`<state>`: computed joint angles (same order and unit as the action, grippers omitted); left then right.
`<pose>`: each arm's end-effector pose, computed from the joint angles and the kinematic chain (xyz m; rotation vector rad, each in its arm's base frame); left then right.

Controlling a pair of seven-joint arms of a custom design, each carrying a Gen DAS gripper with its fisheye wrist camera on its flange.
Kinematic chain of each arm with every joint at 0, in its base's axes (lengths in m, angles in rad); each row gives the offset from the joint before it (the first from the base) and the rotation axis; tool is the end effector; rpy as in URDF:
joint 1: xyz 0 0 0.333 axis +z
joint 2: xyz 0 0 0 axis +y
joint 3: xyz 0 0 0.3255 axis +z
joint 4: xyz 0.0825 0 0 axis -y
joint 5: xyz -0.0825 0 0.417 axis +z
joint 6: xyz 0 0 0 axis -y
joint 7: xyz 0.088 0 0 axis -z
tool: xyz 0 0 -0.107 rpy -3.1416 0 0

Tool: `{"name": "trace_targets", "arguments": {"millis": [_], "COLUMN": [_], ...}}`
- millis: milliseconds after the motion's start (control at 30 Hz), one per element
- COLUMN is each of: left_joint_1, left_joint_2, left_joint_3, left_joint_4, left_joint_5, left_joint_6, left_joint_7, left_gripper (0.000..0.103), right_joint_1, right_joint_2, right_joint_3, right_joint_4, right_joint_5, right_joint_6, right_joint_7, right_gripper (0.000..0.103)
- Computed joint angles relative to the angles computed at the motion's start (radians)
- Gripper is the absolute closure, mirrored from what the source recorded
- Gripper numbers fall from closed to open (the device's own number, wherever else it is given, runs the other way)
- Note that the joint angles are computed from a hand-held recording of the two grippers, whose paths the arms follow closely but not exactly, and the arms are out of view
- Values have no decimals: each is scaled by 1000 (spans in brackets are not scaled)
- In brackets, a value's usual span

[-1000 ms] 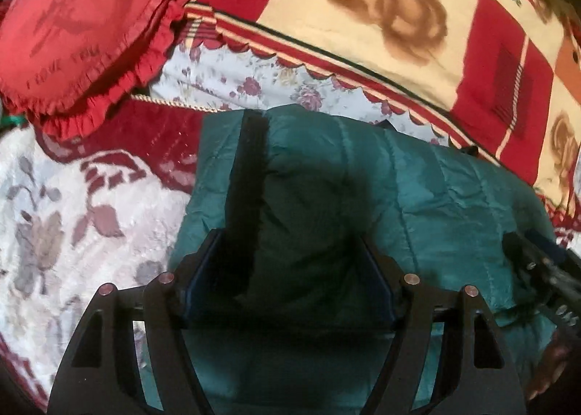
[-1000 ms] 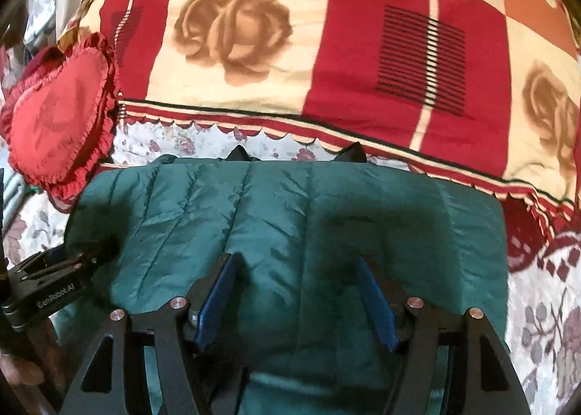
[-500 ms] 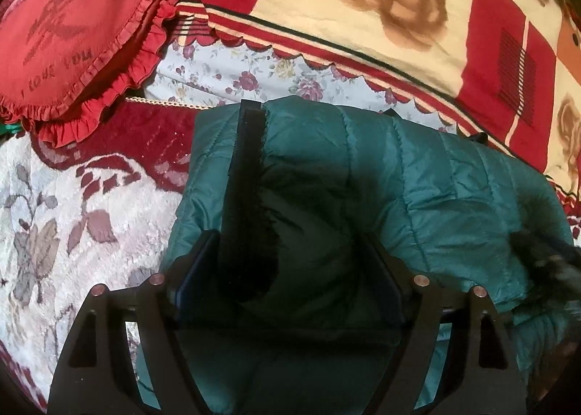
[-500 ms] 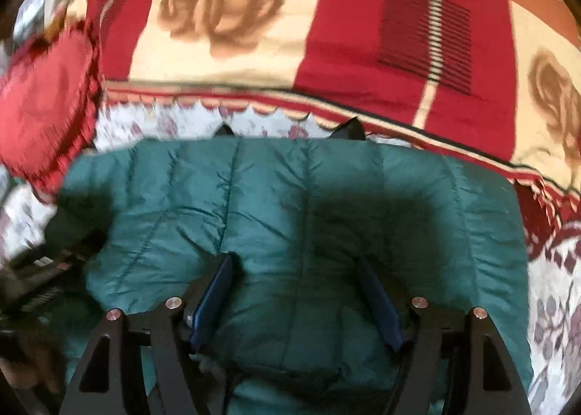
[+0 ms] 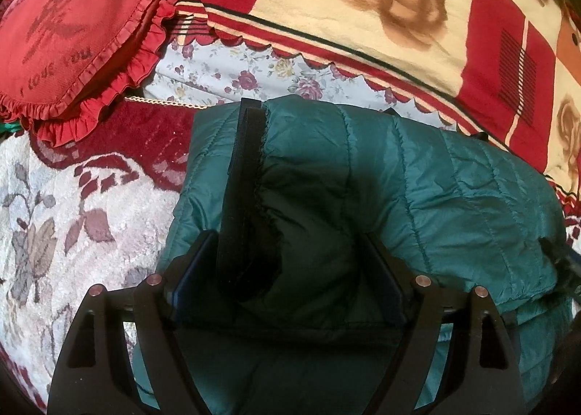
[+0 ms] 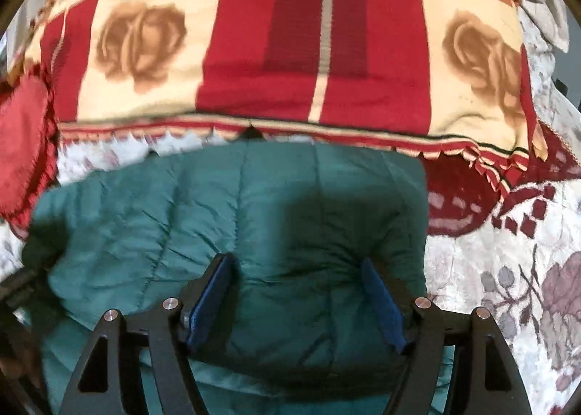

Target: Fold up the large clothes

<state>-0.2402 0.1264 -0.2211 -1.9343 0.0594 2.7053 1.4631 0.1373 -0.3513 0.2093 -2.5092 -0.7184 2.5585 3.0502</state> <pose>0.5959 -0.2924 0.4914 -1.5103 2.2489 -0.7874 0.4478 0.1732 0.4332 -1.2324 2.3233 -0.7152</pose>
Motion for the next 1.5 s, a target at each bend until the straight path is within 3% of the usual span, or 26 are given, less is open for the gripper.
{"name": "trace_targets", "arguments": {"millis": [233,300,400,467,667,1033,1167,1333,1500], "left_joint_1": [-2,-2,-3,-3,2,0,1,19,29], "left_joint_2": [3,4,6,6,6,8,6,-33,-140], "left_joint_3": [0,0,1,2,-1,0,0,-9,-3], "left_joint_4": [2,3,2,3,0,-10,-14,-40,-130], "left_joint_5": [6,2,7,14,-5,-11,-9,-85,-190], "left_joint_6": [0,-2,2,2,6,25,33,14,-9], "left_joint_7": [-5,-2,-7,-7,8,15,16,77,139], "left_gripper": [19,19,19,19,19,17,17,17,17], "right_joint_1": [4,4,-11,2,45,94,101,85,96], "right_joint_2": [15,-15,-70,-57,109,210,176,8,-154], "right_joint_3": [-13,6,48,60,22,-53,-58,-36,23], "right_joint_4": [9,9,-1,28,173,190,174,33,-65], "right_joint_5": [15,7,-71,-86,-48,-49,-42,14,114], "right_joint_6": [-9,-36,-4,3,22,57,55,168,102], "right_joint_7": [-25,10,96,75,-83,-67,-61,-11,-83], "right_gripper": [30,30,30,30,30,23,21,21,21]}}
